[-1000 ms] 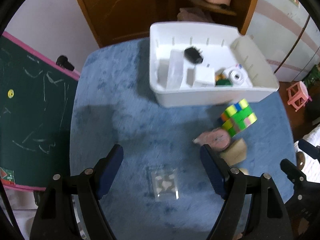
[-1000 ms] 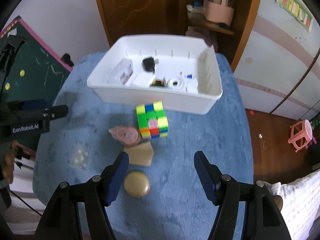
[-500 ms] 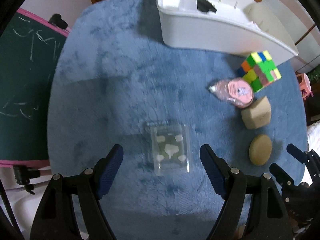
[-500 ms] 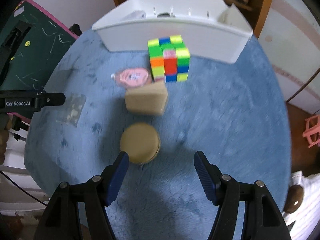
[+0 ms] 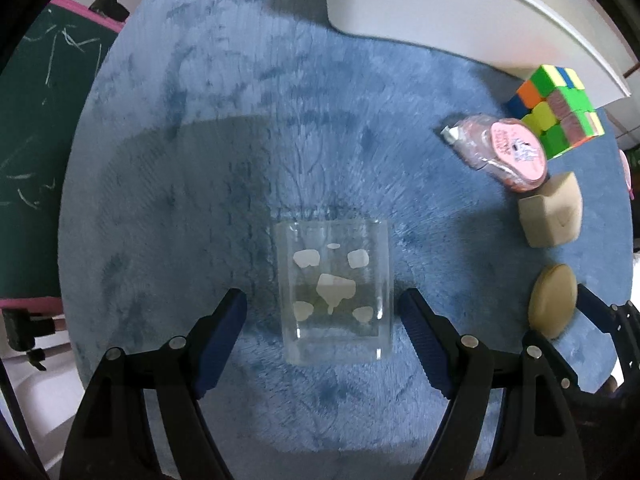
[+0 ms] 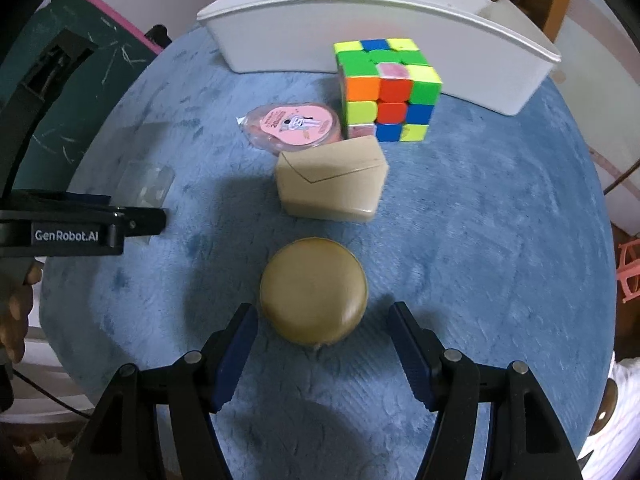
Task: Organize rigid objects
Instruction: 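Grasp the clear plastic box with left gripper while right gripper grasps gold tin, then lower clear box and gold tin into the tray and open both grippers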
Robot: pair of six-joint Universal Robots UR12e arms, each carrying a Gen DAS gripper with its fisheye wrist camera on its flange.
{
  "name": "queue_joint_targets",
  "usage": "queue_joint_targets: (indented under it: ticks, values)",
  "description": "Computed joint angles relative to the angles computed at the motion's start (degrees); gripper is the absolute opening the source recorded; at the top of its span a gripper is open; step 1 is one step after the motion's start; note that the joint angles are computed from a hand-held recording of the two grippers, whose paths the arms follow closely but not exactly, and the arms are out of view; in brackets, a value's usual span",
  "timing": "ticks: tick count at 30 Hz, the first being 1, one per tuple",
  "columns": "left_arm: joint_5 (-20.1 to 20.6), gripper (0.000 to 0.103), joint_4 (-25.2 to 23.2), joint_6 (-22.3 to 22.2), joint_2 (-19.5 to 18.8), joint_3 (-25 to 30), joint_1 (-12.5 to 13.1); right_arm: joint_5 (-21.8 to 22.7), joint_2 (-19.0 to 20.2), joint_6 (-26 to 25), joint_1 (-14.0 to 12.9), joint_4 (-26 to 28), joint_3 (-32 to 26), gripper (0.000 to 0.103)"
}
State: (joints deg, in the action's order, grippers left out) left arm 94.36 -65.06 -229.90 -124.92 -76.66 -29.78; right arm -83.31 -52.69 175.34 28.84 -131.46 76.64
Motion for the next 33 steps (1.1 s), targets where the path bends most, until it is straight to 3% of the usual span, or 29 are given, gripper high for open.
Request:
queue_joint_targets:
  ticks: [9,11,15,19,25,33]
  values:
    - [2.5,0.082,-0.3,-1.7,-1.7,2.2,-0.6,-3.7,1.9,-1.0,1.4,-2.5,-1.6,0.069]
    - [2.6,0.077,0.6,-2.0,-1.7,2.0,-0.7,-4.5,2.0,-1.7,1.7,-3.2,-1.5,0.068]
    - [3.4,0.053,1.5,-1.1,-1.7,2.4,-1.3,-3.9,1.7,-2.0,1.7,-4.2,-0.7,0.055]
    - [3.8,0.052,-0.2,-1.0,-2.3,3.8,-1.8,-3.0,1.1,-1.7,1.3,-3.0,-0.3,0.055]
    - [2.4,0.052,1.2,-1.6,-2.1,4.7,-1.9,-0.5,-0.8,-0.5,0.2,-2.7,1.2,0.055]
    - [6.6,0.052,4.6,1.0,-1.2,8.6,-2.0,0.3,-2.9,3.2,-1.0,-5.0,0.4,0.055]
